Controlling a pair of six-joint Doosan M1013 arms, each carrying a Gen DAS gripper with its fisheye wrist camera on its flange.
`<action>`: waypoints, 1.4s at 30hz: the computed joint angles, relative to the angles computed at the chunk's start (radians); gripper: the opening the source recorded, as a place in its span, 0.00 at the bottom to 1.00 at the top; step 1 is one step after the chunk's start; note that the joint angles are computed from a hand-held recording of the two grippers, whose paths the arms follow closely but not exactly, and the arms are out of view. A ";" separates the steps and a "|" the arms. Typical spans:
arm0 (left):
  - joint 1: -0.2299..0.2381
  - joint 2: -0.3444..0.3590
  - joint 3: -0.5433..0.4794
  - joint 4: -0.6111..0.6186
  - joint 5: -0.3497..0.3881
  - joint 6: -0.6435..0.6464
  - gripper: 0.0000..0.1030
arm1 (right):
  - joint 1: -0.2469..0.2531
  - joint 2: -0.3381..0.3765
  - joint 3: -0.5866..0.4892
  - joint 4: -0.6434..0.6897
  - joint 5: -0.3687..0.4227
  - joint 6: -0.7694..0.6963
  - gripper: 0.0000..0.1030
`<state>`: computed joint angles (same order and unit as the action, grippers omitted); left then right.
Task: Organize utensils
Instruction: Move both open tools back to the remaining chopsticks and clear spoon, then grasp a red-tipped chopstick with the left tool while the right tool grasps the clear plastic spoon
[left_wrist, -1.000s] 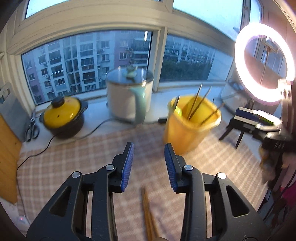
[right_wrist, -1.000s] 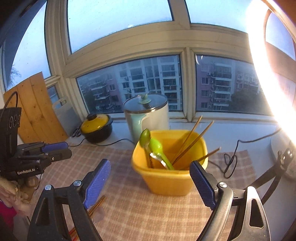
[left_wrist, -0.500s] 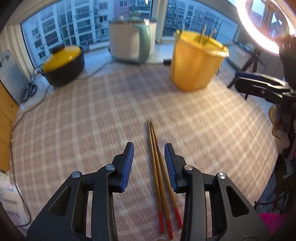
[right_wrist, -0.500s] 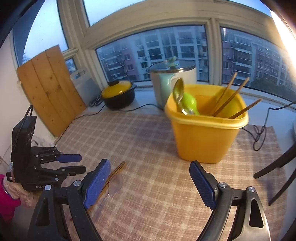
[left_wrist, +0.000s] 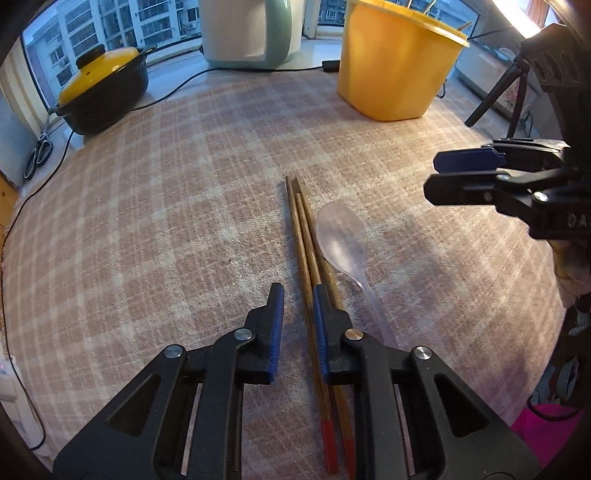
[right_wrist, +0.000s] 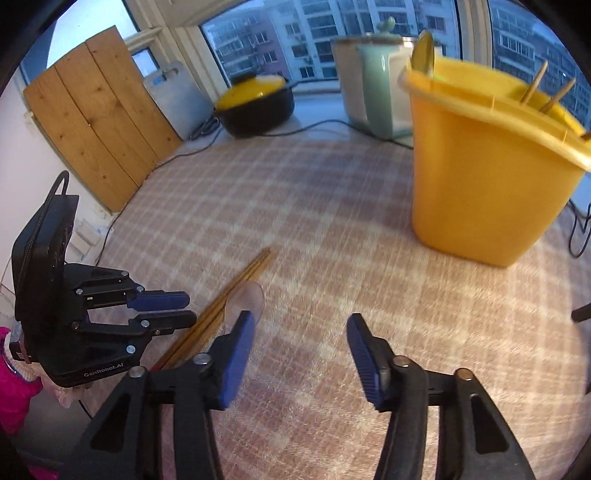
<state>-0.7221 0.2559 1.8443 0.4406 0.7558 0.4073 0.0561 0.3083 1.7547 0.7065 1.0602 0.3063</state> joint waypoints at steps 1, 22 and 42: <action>0.003 0.002 -0.001 -0.007 -0.002 0.007 0.13 | 0.000 0.002 0.001 -0.001 0.003 0.002 0.51; 0.020 0.025 -0.015 -0.016 0.027 0.038 0.06 | 0.063 0.027 0.001 -0.070 0.020 0.011 0.33; 0.051 0.010 0.013 0.017 0.012 -0.012 0.21 | 0.127 0.020 0.024 -0.114 -0.080 -0.013 0.19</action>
<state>-0.6708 0.2658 1.8573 0.4574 0.7676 0.3958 0.1831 0.3284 1.7792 0.5930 0.9806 0.2930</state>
